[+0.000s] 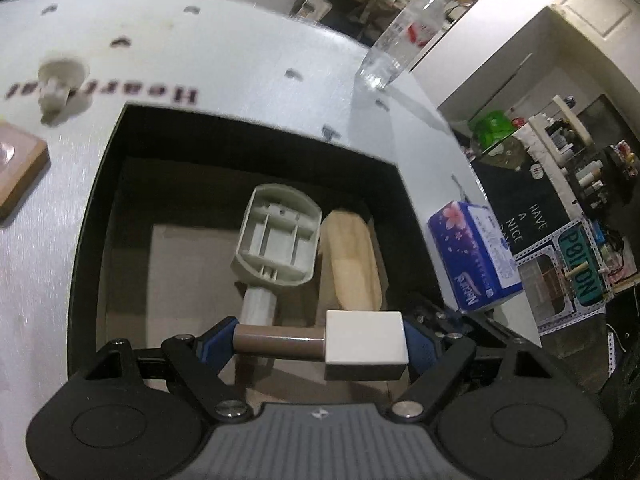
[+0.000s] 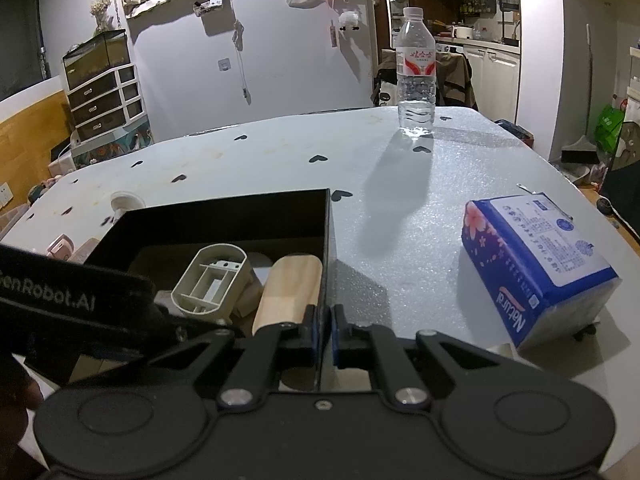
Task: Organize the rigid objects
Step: 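Open the left gripper to drop the cylinder into the box, then move the left gripper to the pink scissors and grasp them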
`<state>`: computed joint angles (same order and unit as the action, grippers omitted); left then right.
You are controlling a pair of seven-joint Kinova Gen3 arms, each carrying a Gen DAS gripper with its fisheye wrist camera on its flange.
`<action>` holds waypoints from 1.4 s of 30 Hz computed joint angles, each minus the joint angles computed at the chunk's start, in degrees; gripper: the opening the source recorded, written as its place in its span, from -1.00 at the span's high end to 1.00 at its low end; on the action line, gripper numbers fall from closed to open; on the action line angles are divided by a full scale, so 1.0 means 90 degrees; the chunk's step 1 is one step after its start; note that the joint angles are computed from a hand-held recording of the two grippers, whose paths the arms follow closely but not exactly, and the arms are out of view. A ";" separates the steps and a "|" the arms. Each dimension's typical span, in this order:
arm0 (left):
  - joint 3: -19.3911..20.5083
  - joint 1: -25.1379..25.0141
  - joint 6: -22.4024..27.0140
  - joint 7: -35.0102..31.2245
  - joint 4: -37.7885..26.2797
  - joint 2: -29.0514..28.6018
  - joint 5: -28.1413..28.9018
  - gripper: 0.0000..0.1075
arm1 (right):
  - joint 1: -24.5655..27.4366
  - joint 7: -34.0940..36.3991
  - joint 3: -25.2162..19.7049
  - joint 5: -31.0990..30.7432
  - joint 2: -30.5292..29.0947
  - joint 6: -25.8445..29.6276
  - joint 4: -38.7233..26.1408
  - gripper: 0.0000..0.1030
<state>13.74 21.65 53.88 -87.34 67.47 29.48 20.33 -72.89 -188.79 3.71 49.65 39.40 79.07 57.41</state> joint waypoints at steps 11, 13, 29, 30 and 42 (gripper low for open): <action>-0.0011 -0.0064 0.0186 0.0082 0.0023 -0.0109 0.0064 -0.68 | 0.0027 -0.0203 -0.0063 0.0076 -0.0124 -0.0169 0.0236 0.84; -0.0030 -0.0027 0.0181 0.0065 0.0030 -0.0143 0.0004 -0.68 | 0.0029 -0.0204 -0.0068 0.0079 -0.0124 -0.0167 0.0236 0.84; -0.0097 0.0138 -0.0738 -0.0246 0.0628 -0.0685 -0.0317 -0.81 | 0.0086 -0.0547 -0.0177 0.0224 -0.0325 -0.0458 0.0625 0.81; -0.0080 0.0131 -0.0878 -0.0305 0.0724 -0.0758 -0.0336 -0.81 | 0.0087 -0.0547 -0.0180 0.0226 -0.0325 -0.0453 0.0626 0.81; 0.0138 -0.0289 -0.1775 -0.1344 0.1605 -0.1427 0.0032 -0.91 | 0.0091 -0.0554 -0.0190 0.0232 -0.0319 -0.0443 0.0617 0.81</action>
